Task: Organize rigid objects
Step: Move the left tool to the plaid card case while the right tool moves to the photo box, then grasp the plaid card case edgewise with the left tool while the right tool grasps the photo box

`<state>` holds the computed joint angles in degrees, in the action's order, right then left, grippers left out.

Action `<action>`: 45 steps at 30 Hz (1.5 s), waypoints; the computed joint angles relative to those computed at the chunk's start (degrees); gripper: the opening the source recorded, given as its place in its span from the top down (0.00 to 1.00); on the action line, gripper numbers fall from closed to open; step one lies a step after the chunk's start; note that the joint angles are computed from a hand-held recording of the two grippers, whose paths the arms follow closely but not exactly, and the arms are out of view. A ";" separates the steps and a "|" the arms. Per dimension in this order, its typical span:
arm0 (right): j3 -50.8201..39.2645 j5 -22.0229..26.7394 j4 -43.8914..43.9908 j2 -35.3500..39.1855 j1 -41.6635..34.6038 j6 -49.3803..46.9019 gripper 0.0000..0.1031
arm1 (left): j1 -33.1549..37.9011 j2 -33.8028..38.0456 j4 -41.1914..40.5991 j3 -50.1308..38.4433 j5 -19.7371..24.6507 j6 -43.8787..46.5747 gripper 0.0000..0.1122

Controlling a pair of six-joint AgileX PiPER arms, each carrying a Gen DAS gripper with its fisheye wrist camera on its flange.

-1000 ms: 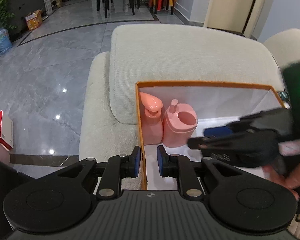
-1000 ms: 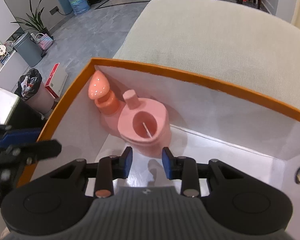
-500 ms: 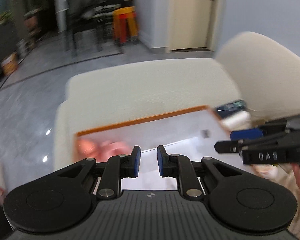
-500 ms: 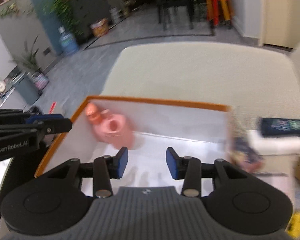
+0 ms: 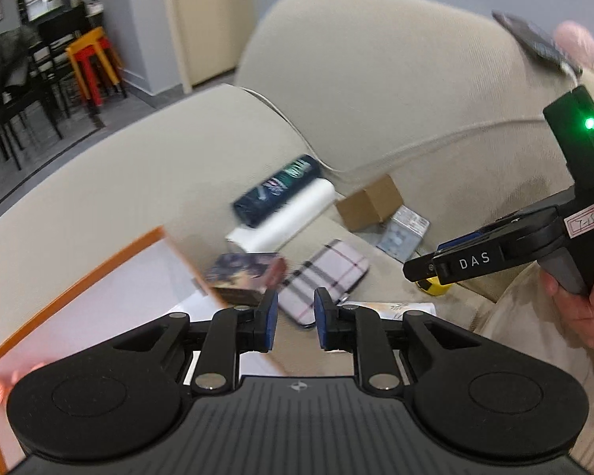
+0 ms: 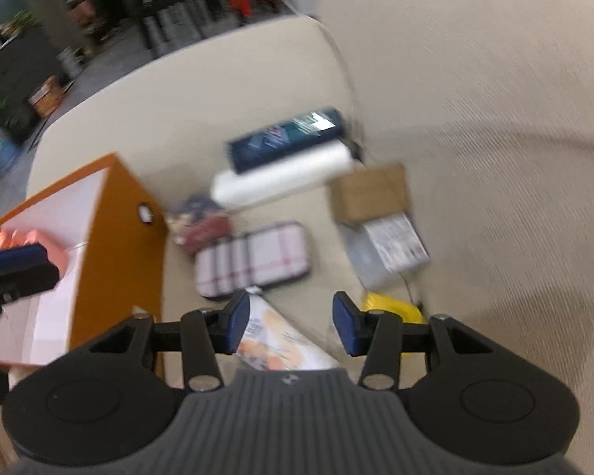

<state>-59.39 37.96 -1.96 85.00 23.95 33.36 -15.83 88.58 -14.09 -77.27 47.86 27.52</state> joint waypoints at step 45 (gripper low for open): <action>3.03 -11.50 13.97 8.38 -9.07 -7.10 0.54 | -9.24 27.81 9.07 -26.89 11.40 -8.94 0.81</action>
<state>-56.37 26.46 12.00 93.38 14.88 26.26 -25.07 116.39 -5.02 -104.16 59.26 18.58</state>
